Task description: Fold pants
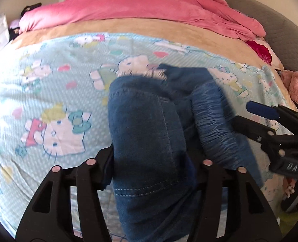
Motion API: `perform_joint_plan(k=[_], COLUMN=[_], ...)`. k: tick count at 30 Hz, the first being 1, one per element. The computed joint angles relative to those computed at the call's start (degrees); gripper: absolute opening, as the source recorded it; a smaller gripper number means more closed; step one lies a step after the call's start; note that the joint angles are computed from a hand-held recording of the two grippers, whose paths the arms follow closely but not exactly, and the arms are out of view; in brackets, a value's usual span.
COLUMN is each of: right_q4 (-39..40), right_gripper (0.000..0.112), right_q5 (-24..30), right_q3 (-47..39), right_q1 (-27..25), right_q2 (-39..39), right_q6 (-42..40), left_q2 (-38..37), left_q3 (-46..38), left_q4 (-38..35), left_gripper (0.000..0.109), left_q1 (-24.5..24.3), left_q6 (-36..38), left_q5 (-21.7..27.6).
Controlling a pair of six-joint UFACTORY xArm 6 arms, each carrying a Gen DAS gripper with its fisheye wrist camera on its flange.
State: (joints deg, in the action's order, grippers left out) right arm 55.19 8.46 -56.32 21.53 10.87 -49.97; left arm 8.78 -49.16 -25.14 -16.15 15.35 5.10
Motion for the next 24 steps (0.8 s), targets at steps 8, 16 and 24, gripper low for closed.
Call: perform_joint_plan(k=[8, 16, 24], right_q4=[5.76, 4.92, 1.93], right_gripper=[0.077, 0.094, 0.097], right_q5=[0.33, -1.74, -2.55], right_q3=[1.38, 2.79, 3.76], right_q1=[-0.92, -0.13, -0.03], right_q2=[-0.44, -2.03, -2.88], right_q6=[-3.09, -1.58, 1.79], left_q2=[-0.98, -1.94, -2.64], left_q3=[1.27, 2.04, 2.70], left_q4=[-0.90, -3.61, -3.74], left_gripper=[0.060, 0.066, 0.077], left_q1=[0.12, 0.07, 0.41], left_q6=[1.00, 3.09, 2.64], left_q5=[-1.05, -1.31, -1.44])
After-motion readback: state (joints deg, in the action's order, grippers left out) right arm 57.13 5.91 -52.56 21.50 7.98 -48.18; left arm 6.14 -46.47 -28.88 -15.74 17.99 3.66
